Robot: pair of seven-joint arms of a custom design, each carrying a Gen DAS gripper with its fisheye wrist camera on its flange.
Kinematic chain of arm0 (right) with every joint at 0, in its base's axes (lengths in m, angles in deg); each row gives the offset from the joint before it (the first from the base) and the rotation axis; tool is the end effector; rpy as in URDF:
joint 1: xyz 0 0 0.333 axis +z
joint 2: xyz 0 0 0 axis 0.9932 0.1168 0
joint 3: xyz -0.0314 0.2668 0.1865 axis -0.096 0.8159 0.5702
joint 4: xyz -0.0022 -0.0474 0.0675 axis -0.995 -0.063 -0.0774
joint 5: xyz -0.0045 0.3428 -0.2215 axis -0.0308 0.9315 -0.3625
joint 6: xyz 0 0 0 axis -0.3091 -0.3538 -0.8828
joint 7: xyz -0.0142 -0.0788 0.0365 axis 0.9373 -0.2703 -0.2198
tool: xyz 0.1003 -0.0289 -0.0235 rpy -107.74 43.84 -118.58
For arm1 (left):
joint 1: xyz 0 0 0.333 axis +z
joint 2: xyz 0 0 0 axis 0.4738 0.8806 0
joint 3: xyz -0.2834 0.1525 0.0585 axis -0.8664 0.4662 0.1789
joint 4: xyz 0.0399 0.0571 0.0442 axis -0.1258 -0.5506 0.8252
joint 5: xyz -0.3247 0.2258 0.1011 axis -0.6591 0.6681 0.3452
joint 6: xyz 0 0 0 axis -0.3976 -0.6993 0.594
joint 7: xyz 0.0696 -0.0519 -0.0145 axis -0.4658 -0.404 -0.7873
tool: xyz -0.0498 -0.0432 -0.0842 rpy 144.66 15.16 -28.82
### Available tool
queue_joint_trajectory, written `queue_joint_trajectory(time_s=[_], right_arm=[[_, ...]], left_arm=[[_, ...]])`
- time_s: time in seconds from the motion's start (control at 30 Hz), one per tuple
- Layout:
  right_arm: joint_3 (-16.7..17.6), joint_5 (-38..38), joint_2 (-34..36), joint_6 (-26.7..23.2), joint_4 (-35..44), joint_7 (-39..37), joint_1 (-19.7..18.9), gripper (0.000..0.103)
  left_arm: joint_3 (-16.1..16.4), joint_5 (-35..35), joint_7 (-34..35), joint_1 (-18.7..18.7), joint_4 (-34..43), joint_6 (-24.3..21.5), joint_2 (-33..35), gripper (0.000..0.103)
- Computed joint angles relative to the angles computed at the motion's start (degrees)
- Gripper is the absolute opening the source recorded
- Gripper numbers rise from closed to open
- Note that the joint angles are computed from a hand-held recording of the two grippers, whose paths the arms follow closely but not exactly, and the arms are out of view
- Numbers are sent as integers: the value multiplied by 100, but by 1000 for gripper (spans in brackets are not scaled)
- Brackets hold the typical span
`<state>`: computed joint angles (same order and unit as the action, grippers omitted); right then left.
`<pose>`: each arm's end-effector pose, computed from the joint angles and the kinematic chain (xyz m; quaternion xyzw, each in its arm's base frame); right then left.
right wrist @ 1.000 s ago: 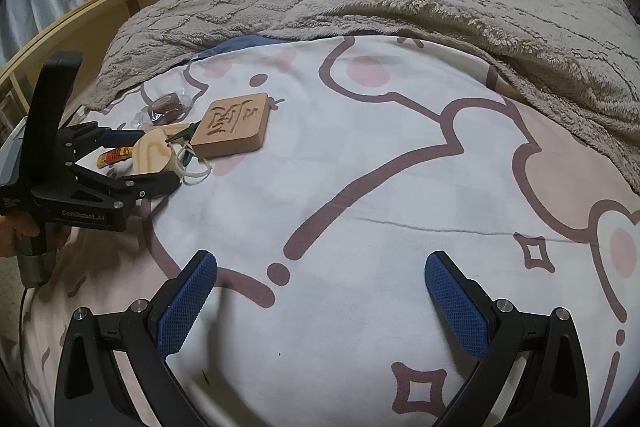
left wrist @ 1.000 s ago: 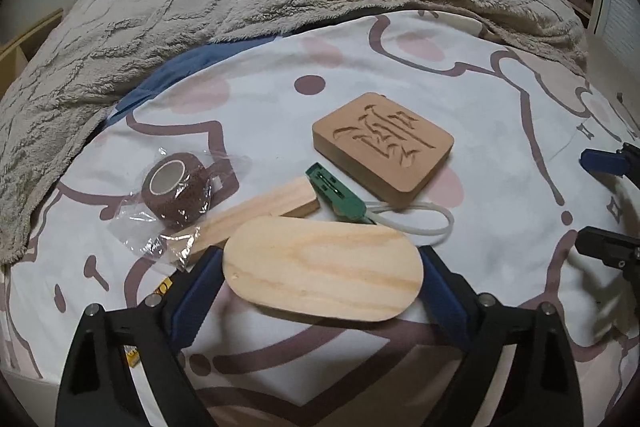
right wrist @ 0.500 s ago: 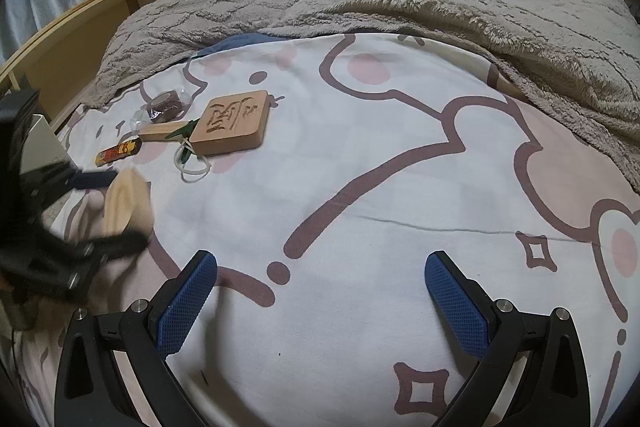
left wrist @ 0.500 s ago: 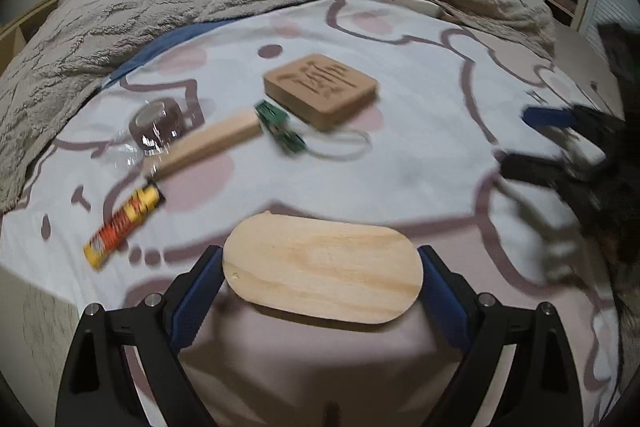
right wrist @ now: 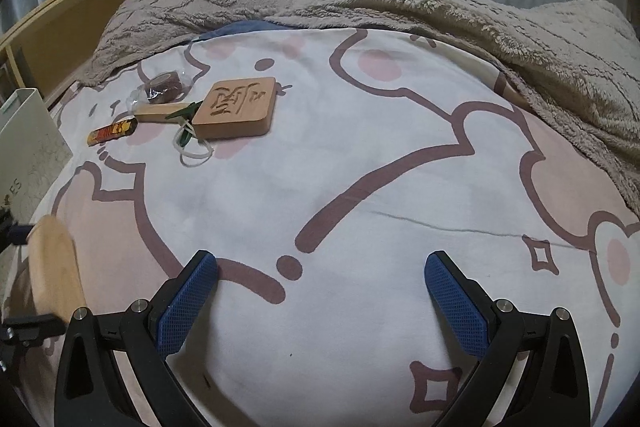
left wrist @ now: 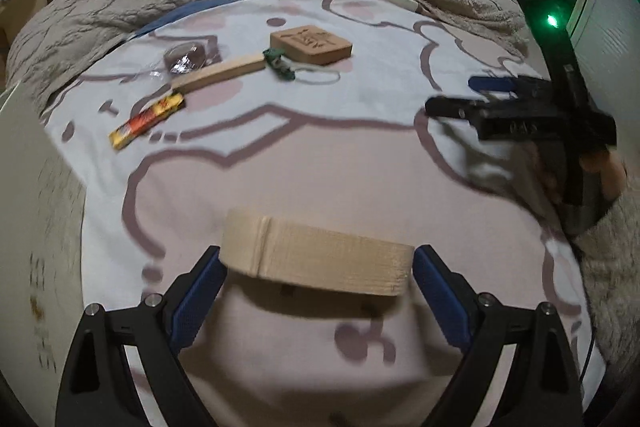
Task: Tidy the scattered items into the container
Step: 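Close the left gripper on the wooden oval block and lift it, then move the right gripper toward the green clothespin while the left gripper holds the oval block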
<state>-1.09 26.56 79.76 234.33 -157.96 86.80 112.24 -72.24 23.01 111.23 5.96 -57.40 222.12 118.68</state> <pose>0.6399 0.2996 0.3705 -0.6014 0.7261 -0.2357 0.2358 0.6632 -0.4382 0.4016 -0.3771 0.8835 -0.2642 0.0859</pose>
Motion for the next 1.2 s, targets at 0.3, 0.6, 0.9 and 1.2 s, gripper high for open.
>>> queue_joint_trajectory(time_s=[0.3, 0.6, 0.9, 1.2], right_arm=[[96, 462, 139, 159, 297, -209, -100, 103], [168, 1486, 1055, -309, 1759, -1058, -235, 103], [-125, 1552, 1894, -1315, 2978, -1411, -5, 103], [-86, 1479, 1737, -1415, 2702, -1677, 27, 103]], left_arm=[[-142, -99, 525, 238, -885, 372, -425, 91], [-243, -347, 755, 354, -1190, 615, -582, 95], [-275, -673, 409, 370, -828, 416, -378, 95], [-295, -757, 212, 377, -899, 616, -348, 98]])
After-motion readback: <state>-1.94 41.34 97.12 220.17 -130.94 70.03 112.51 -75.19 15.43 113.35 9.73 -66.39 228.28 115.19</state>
